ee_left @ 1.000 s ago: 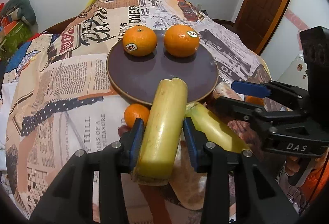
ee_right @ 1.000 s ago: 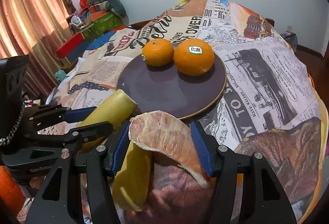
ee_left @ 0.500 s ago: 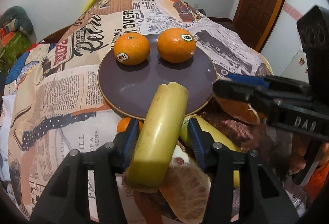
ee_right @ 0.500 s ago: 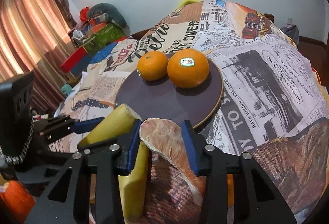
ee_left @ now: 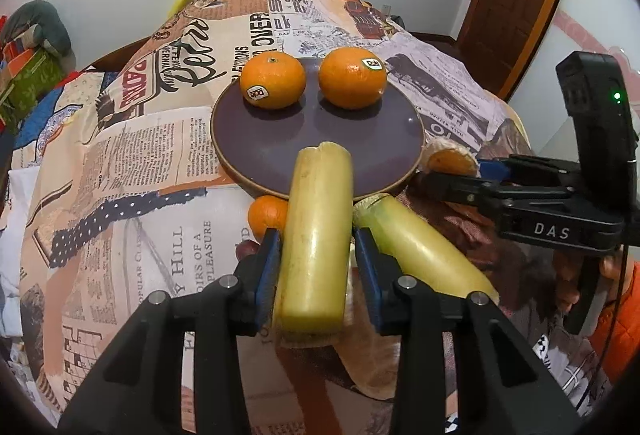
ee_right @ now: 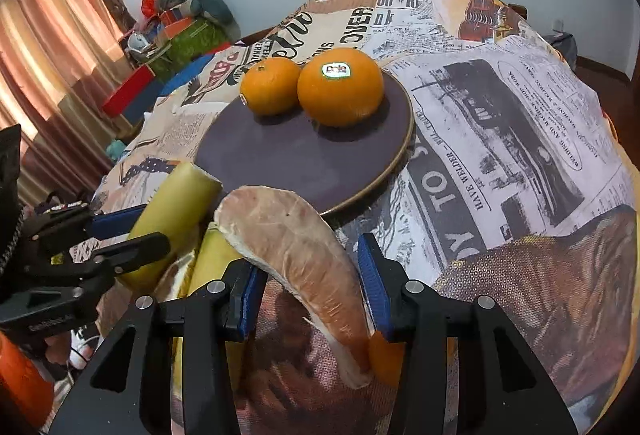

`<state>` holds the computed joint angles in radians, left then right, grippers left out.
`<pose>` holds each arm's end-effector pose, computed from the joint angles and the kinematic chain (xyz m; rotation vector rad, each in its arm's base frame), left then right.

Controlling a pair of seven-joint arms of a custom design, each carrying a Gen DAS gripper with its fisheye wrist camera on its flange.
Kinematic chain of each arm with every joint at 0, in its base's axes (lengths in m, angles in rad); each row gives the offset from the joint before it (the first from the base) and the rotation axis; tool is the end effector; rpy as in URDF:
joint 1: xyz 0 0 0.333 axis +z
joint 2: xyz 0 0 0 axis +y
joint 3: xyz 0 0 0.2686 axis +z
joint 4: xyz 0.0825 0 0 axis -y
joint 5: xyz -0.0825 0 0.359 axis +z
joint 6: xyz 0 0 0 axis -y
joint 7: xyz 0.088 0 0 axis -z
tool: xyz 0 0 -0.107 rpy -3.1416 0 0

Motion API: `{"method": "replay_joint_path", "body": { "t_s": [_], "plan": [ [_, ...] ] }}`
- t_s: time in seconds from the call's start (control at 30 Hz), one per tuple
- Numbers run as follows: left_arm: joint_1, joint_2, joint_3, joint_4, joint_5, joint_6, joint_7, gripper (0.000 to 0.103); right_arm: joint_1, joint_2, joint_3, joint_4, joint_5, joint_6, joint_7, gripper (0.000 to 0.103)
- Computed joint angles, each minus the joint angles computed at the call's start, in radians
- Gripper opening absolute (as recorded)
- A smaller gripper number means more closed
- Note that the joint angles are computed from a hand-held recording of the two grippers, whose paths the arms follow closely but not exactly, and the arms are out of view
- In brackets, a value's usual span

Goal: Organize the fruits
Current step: 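Lift the sugarcane and pomelo segment and carry both toward the plate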

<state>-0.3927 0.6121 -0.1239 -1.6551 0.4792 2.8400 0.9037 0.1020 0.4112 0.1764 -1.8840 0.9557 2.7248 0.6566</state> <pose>0.5846 -0.3455 0.2960 -1.7070 2.1361 -0.7364 0.6067 0.1349 0.2992 -1.9860 1.3900 -0.0661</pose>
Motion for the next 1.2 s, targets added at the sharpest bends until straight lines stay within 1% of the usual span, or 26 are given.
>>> {"method": "replay_joint_path", "body": {
  "t_s": [0.07, 0.17, 0.3, 0.43, 0.57, 0.7, 0.8, 0.87, 0.97, 1.2],
  "plan": [
    [-0.003, 0.017, 0.000, 0.029, -0.004, -0.031, 0.006, 0.037, -0.005, 0.000, 0.005, 0.004, 0.015, -0.001, -0.009, 0.034],
    [0.023, 0.041, -0.027, 0.061, -0.040, -0.043, 0.035, 0.039, -0.005, -0.004, 0.013, 0.000, 0.036, 0.020, -0.035, 0.030],
    [0.034, 0.061, -0.039, 0.092, -0.072, -0.048, 0.064, 0.039, -0.015, -0.011, 0.019, -0.002, 0.080, 0.014, -0.069, 0.026],
    [0.024, 0.072, -0.033, 0.119, -0.080, -0.067, 0.081, 0.039, -0.018, -0.017, 0.018, -0.001, 0.117, 0.003, -0.089, 0.024],
    [-0.001, 0.073, -0.005, 0.123, -0.055, -0.056, 0.065, 0.040, -0.014, -0.027, 0.015, -0.006, 0.145, -0.001, -0.111, 0.022],
    [-0.018, 0.057, 0.015, 0.101, -0.028, -0.041, 0.026, 0.039, -0.008, -0.043, 0.010, -0.013, 0.169, -0.002, -0.128, 0.021],
    [-0.008, 0.024, 0.012, 0.053, -0.021, 0.003, 0.007, 0.039, -0.003, -0.062, 0.006, -0.024, 0.188, 0.002, -0.147, 0.021],
    [-0.015, -0.001, 0.023, 0.023, -0.005, 0.025, -0.017, 0.038, 0.000, -0.079, 0.004, -0.036, 0.208, 0.008, -0.164, 0.021],
    [-0.033, -0.045, 0.049, -0.022, 0.035, 0.053, -0.067, 0.038, 0.009, -0.101, -0.001, -0.046, 0.235, 0.017, -0.186, 0.021],
    [-0.049, -0.111, 0.082, -0.085, 0.118, 0.106, -0.180, 0.037, 0.030, -0.136, -0.016, -0.058, 0.287, 0.039, -0.235, 0.021]
  ]
}}
